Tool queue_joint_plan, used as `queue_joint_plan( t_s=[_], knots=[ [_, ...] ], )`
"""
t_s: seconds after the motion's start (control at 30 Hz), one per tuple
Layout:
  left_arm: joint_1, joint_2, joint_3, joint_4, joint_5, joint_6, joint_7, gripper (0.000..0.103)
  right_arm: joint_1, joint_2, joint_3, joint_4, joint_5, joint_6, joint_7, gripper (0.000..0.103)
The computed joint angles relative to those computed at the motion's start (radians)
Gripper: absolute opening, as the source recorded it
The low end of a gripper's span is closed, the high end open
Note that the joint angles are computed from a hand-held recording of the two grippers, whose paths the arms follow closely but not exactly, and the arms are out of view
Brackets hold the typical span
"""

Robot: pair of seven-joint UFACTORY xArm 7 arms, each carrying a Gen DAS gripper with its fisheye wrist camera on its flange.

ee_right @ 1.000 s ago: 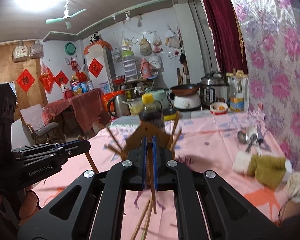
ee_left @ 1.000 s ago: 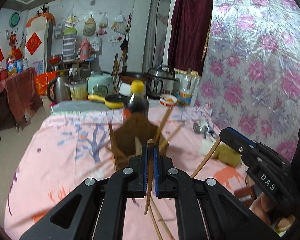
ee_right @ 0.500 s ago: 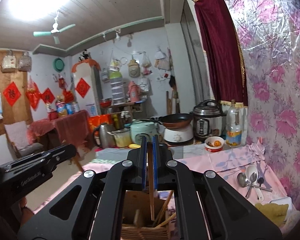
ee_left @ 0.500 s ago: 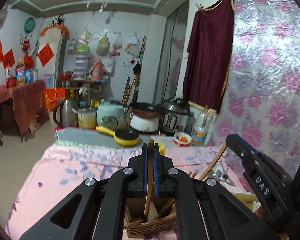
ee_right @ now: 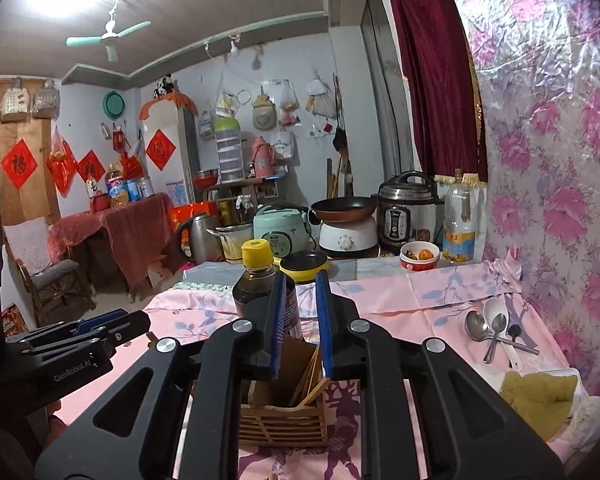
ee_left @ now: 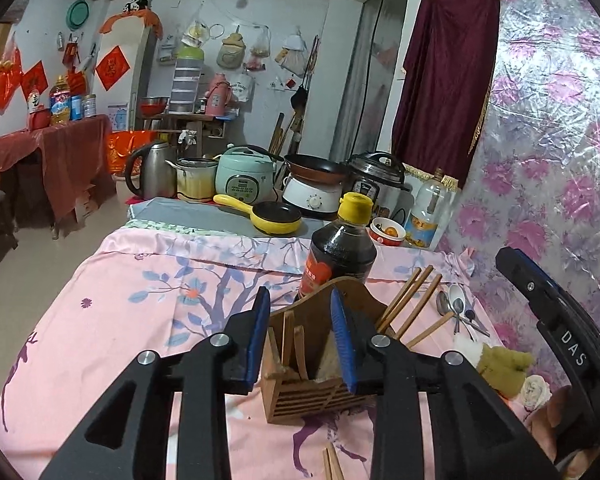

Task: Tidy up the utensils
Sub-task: 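Lift both chopsticks and lower them into the wooden holder, then open both tools over the holder and pull them back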

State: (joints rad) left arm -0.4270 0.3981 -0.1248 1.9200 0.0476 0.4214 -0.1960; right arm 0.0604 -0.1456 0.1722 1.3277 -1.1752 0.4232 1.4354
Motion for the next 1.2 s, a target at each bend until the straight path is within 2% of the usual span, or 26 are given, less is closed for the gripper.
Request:
queue_joint_plan(
  t_s=[0.03,0.27,0.43,0.57,0.8,0.9,1.07,1.2],
  knots=[
    [-0.009,-0.002,0.01,0.003,0.013,0.004,-0.014,0.036,0.001,-0.009,0.0,-0.009,0.003,0.001,0.004,0.018],
    [-0.042,-0.131,0.068,-0.195,0.159,-0.077,-0.152,0.047,-0.029,-0.086,0.02,-0.096,0.036,-0.001,0.048,0.029],
    [-0.052,-0.196,0.084,-0.277,0.309,-0.103,-0.273,0.049,-0.061,-0.127,0.045,-0.123,0.059,0.001,0.044,0.03],
    [-0.043,-0.259,0.079,-0.35,0.425,-0.135,-0.374,0.054,-0.089,-0.168,0.077,-0.146,0.062,0.005,0.062,0.032],
    [0.002,-0.357,0.03,-0.446,0.591,-0.151,-0.521,0.062,-0.131,-0.266,0.135,-0.214,0.097,0.005,0.076,0.04],
    [0.035,-0.405,-0.001,-0.494,0.629,-0.157,-0.563,0.065,-0.155,-0.321,0.163,-0.251,0.12,-0.003,0.077,0.045],
    [0.105,-0.512,-0.063,-0.592,0.684,-0.183,-0.636,0.074,-0.191,-0.426,0.207,-0.314,0.169,-0.019,0.064,0.053],
    [0.175,-0.595,-0.125,-0.66,0.747,-0.199,-0.694,0.076,-0.225,-0.516,0.245,-0.362,0.207,-0.035,0.053,0.059]
  ],
)
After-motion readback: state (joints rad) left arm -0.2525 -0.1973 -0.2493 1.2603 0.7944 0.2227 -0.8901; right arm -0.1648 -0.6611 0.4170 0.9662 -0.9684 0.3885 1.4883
